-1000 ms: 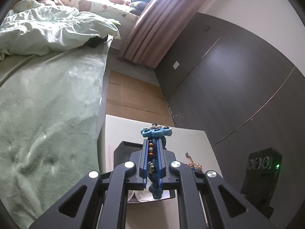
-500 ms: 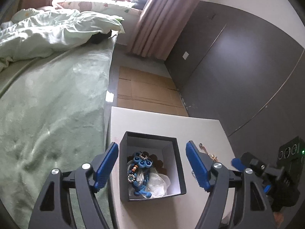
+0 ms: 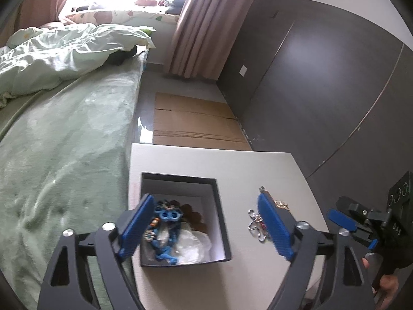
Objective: Organize jewelry
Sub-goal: 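Move both tools back to the remaining pile of red strings and chains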
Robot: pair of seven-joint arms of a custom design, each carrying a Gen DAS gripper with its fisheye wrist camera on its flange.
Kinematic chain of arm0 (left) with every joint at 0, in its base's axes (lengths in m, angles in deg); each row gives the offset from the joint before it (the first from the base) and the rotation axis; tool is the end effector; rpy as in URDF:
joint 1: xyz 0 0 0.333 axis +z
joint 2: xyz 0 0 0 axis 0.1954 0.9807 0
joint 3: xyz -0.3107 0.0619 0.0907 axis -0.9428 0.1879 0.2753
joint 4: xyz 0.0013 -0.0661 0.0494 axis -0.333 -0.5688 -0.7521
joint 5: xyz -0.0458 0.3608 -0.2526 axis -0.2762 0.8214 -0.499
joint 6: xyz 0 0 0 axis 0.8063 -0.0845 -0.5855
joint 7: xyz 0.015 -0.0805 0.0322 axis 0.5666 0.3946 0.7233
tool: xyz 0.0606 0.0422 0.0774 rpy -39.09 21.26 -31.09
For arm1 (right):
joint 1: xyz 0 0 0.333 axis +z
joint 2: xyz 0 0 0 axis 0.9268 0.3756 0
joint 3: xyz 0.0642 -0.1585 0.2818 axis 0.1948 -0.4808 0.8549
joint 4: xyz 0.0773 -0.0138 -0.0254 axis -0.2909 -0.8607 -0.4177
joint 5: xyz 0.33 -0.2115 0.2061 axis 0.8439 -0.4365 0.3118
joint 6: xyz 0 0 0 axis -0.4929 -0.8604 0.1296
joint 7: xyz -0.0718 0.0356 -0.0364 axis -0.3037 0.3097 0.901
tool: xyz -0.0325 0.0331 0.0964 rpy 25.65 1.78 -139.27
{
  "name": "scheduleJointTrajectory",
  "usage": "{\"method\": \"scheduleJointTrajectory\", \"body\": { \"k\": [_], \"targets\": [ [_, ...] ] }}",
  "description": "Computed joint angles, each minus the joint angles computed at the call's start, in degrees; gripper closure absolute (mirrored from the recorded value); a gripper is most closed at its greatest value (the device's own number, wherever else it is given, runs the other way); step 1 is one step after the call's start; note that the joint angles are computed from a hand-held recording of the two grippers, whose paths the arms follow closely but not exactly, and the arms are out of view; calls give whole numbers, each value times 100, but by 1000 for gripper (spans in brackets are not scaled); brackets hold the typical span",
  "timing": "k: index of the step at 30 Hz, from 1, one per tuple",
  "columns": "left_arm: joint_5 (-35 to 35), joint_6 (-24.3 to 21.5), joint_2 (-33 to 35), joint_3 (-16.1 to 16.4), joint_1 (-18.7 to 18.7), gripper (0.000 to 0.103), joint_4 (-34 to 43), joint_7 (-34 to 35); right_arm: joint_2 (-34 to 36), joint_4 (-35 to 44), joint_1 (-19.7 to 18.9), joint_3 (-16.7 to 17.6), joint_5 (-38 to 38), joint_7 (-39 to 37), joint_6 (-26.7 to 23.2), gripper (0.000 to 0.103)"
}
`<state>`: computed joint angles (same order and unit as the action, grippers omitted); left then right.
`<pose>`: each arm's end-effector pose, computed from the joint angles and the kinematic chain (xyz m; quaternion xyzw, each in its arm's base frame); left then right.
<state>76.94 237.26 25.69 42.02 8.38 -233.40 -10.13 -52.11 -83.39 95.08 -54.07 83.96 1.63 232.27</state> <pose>0.3752 -0.0842 0.5214 -0.7704 0.4960 -0.3471 0.2000 0.4753 0.2221 0.5373 -0.6985 0.5748 0.0557 0.4226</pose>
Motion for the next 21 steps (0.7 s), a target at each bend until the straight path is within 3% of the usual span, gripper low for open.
{"method": "scheduleJointTrajectory", "body": {
  "k": [3, 10, 21],
  "targets": [
    [44, 144, 106, -166, 56, 9, 61, -151, -31, -16, -61, -9, -104, 68, -33, 14],
    [20, 311, 398, -179, -94, 9, 188, -367, -21, -40, -286, -18, -486, 509, -97, 7],
    [60, 502, 869, -314, -274, 9, 414, -504, -110, -148, -560, -116, -1025, 1028, -217, 7]
  ]
}}
